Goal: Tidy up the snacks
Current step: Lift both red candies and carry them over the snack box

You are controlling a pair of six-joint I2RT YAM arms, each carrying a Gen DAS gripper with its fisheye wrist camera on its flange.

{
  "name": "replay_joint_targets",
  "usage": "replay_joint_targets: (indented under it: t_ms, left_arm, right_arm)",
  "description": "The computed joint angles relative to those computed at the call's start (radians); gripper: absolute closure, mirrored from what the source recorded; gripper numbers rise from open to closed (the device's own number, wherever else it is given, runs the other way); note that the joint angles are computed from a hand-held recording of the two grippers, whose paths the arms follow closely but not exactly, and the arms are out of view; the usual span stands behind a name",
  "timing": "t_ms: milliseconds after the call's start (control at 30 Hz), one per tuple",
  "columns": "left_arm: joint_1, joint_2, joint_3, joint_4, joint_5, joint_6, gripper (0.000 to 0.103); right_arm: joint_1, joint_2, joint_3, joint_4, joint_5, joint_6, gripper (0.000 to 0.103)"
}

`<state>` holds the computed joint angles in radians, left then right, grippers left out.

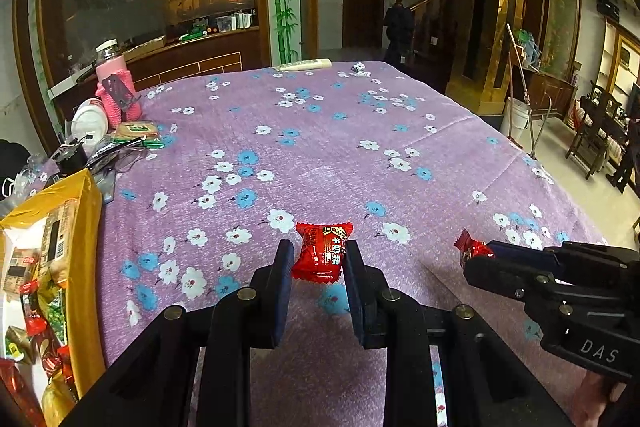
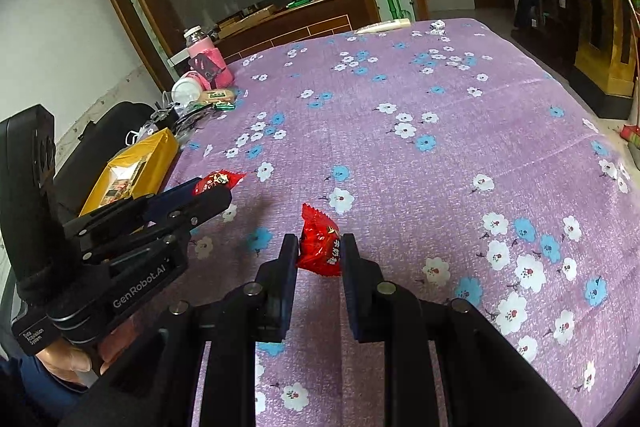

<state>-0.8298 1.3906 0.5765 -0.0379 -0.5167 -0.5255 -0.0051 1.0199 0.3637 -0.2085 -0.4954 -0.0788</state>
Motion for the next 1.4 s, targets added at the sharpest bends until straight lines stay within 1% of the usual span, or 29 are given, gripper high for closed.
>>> replay_joint_targets:
  t_ms: [200, 533, 700, 967, 1133, 1333, 1400]
  left_arm:
    - [-0.019, -0.066, -0.036, -0.028, -0.03, -0.016, 0.078]
    - [-0.029, -0.206, -0.108, -0.085, -0.069, -0.043, 0.078]
    - [-0.011, -0.3, -0.148, -0.118, -0.072, -0.046, 0.078]
    - [0.027, -0.453, -0.208, -0.182, -0.066, -0.052, 0.078]
    - [0.085, -0.596, -0.255, -0.247, -0.038, -0.047, 0.078]
    - [0.187, -0.817, -0.298, -0.384, -0.007, -0.021, 0.078]
    - [0.244, -0.898, -0.309, -0.436, 0.02, 0.0, 0.078]
  right_arm:
    - [0.047, -0.05, -0.007, -0.022, 0.022, 0.024, 0.083]
    - [0.185, -0.112, -0.007, -0.039, 0.108, 0.09, 0.083]
    - [0.277, -0.114, 0.004, -0.036, 0.168, 0.127, 0.083]
    - [0.424, -0.077, 0.031, -0.011, 0.258, 0.185, 0.083]
    - [0.509, -0.031, 0.059, 0.014, 0.296, 0.226, 0.083]
    - [0.634, 0.045, 0.11, 0.046, 0.355, 0.262, 0.083]
    - [0.673, 0.072, 0.13, 0.055, 0.37, 0.274, 0.083]
